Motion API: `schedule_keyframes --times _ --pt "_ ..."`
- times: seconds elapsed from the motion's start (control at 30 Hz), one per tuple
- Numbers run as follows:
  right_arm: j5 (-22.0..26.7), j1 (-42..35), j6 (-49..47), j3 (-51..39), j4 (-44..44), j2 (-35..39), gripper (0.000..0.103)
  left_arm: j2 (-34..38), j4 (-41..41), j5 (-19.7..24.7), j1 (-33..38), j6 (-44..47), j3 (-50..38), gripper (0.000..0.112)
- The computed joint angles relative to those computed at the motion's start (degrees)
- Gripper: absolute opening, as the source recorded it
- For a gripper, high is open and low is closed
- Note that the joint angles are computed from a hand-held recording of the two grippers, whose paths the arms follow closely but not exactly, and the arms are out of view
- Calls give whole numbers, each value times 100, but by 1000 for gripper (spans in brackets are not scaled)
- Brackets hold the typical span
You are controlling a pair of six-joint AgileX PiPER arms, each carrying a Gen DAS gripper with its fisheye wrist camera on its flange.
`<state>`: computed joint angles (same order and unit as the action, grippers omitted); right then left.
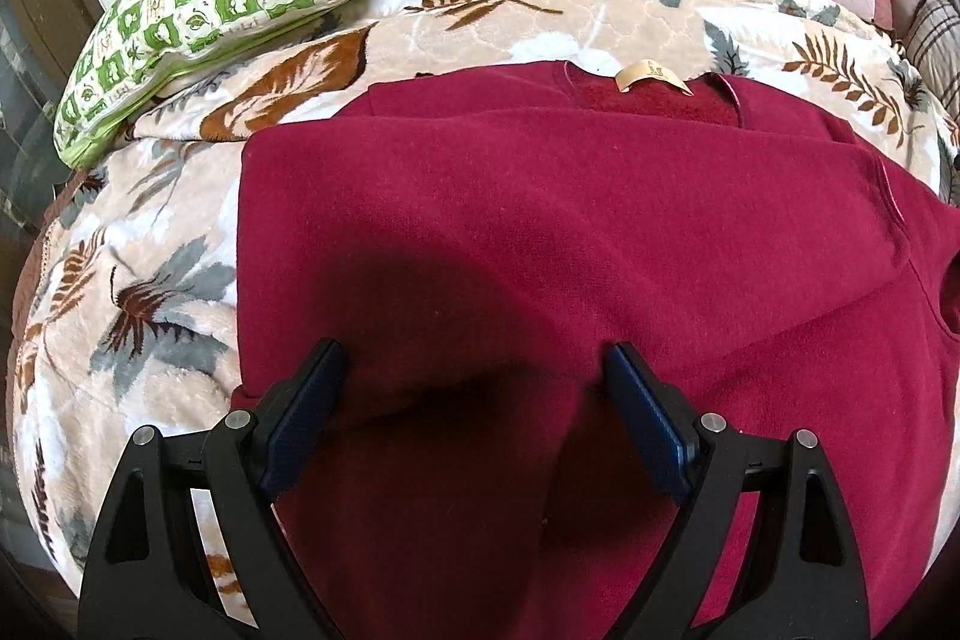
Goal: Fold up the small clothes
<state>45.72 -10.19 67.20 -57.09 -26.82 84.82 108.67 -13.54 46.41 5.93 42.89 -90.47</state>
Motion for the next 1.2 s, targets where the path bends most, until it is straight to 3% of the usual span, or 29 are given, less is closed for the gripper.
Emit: schedule_keyframes --times 0.07,0.1,0.13,0.4,0.47,0.57,0.7,0.8,1.07,1.17,1.2 --pt "55 45 -54 59 -86 -76 33 4 1 4 -1 -3 -6 89" --pt "-28 -8 -159 139 -34 -168 15 10 10 24 2 -15 -23 89" --pt "-262 -155 -387 326 192 -393 9 10 16 42 3 -21 -37 89" --pt "-1250 -638 -1617 1292 1681 -2172 7 -28 -262 430 167 101 -324 89" --pt "-1322 -380 -1790 1244 1866 -2440 7 -47 -356 564 228 140 -433 89" --pt "-1203 534 -1430 887 1418 -2497 7 -34 -454 760 321 115 -655 89" --pt "-1071 1825 -933 132 784 -2003 7 54 -555 993 471 49 -1023 89" --pt "-1268 2505 -961 -510 822 -1332 7 159 -641 1182 606 -24 -1345 89" --pt "-2442 3832 -2177 -1957 2155 850 7 601 -902 1788 905 -258 -2313 88" --pt "-2273 3963 -2971 -2467 3163 1860 12 820 -942 2108 940 -418 -2670 88" --pt "-2070 4032 -2915 -2636 3169 2170 24 871 -938 2177 934 -474 -2750 88"
